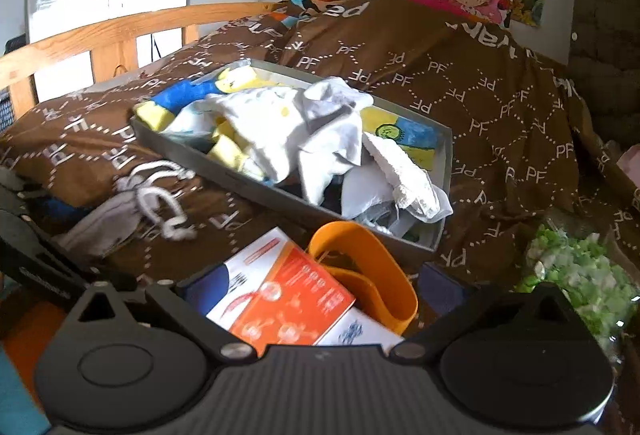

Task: Organize soft objects
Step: 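Grasp the beige pouch's drawstring top with the left tool while the right approaches the orange band, then grasp the orange band with the right tool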

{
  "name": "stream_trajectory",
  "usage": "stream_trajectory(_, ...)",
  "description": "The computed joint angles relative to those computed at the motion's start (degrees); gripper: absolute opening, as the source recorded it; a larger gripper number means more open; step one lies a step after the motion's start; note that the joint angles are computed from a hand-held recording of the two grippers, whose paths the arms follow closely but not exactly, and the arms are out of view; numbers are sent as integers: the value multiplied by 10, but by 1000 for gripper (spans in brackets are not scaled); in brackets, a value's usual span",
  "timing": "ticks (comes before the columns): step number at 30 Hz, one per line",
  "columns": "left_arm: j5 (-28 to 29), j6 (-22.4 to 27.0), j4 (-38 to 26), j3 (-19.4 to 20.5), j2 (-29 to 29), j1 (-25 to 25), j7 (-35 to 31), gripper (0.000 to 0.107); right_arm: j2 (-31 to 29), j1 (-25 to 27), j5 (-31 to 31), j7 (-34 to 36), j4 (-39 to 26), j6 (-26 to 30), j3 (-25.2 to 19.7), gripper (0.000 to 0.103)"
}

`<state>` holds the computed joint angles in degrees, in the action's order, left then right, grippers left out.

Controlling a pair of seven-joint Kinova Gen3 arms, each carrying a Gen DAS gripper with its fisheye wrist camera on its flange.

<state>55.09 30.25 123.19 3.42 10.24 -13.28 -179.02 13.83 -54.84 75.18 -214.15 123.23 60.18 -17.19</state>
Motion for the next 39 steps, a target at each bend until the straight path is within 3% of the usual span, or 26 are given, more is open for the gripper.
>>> stream_trajectory(3, -2, 21, -23, -5, 18, -3, 46, 87, 0, 22, 23, -29, 8, -30, 12, 103)
stream_trajectory(8, 10, 29, -30, 2, 26, -14, 65, 71, 4, 58, 43, -22, 3, -73, 23, 103)
stream_trajectory(12, 21, 11, -23, 4, 20, -12, 64, 53, 9, 82, 29, 6, -18, -101, 33, 103)
stream_trajectory(16, 28, 12, -23, 3, 21, -13, 72, 42, 8, 98, 15, 10, -29, -123, 45, 103)
stream_trajectory(23, 82, 56, -13, 3, 24, -30, -17, 40, 26, 109, -40, 60, -59, -127, 65, 101)
stream_trajectory(28, 111, 73, -10, -6, 30, -25, -44, 40, 33, 106, -63, 95, -75, -121, 75, 100)
stream_trajectory(33, 150, 94, -3, -10, 38, -24, -97, 40, 40, 95, -114, 146, -101, -96, 78, 97)
stream_trajectory(39, 166, 128, 4, -22, 44, -26, -145, 40, 38, 96, -157, 172, -115, -102, 90, 95)
